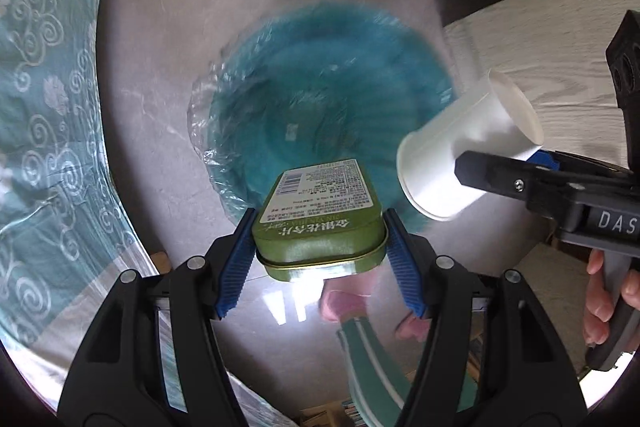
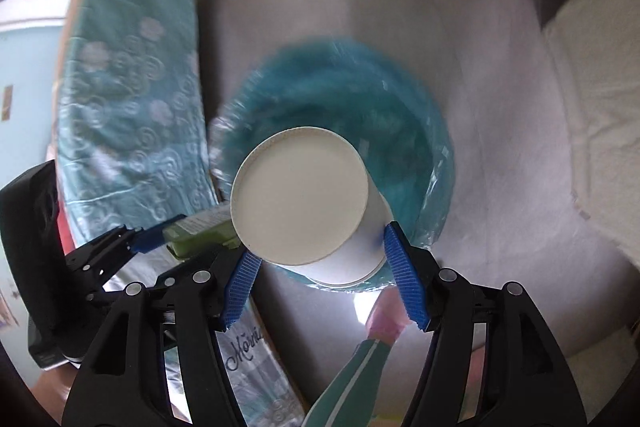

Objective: Collect trash
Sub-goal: 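Carry cup and tin over the teal bin and open both tools, then swing both open tools back toward the table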

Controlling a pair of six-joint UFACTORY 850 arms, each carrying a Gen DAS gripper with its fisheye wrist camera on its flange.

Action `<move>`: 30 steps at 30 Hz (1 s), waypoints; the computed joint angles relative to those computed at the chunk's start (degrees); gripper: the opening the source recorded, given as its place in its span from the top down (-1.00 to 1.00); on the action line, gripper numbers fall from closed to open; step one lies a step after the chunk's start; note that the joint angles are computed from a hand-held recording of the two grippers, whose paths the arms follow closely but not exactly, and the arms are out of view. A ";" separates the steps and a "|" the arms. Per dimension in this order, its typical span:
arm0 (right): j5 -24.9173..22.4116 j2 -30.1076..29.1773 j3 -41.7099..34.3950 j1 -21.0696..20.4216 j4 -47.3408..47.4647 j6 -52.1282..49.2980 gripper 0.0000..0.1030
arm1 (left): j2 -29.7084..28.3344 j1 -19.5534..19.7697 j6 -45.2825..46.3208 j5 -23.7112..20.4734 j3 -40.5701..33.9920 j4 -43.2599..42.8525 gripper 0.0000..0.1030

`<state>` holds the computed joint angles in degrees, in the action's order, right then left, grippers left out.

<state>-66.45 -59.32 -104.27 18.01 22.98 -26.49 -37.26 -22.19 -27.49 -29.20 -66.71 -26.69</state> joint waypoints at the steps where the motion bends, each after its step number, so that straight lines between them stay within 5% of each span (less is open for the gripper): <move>1: 0.44 -0.67 -0.06 0.17 -0.92 0.86 -0.24 | -1.20 -0.03 1.34 -0.26 -0.35 -0.88 -0.16; 10: 1.79 -0.27 2.33 -1.75 -1.99 3.45 -0.43 | -3.55 -0.35 4.02 -2.13 -1.66 -3.71 -0.22; 13: 1.95 1.48 3.27 -2.85 -1.38 3.11 -0.43 | -2.95 -0.69 1.39 -2.20 -1.88 -1.00 -0.48; 16: 1.86 3.87 4.39 -4.20 -0.03 2.28 -0.43 | -1.05 -0.90 -0.50 -2.99 -1.61 -0.74 -0.50; 25: -1.23 19.76 9.95 -7.19 3.66 -7.13 -0.46 | 10.70 -3.67 -14.26 -9.18 -2.34 13.08 -0.87; 30: -3.92 30.31 9.26 -9.95 8.14 -12.77 -0.69 | 13.87 -5.88 -16.23 -19.97 -10.52 19.01 -0.87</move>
<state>-70.37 -29.01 -95.01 8.06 31.11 -39.26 -23.39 -28.07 -43.71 -49.17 -77.22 -7.67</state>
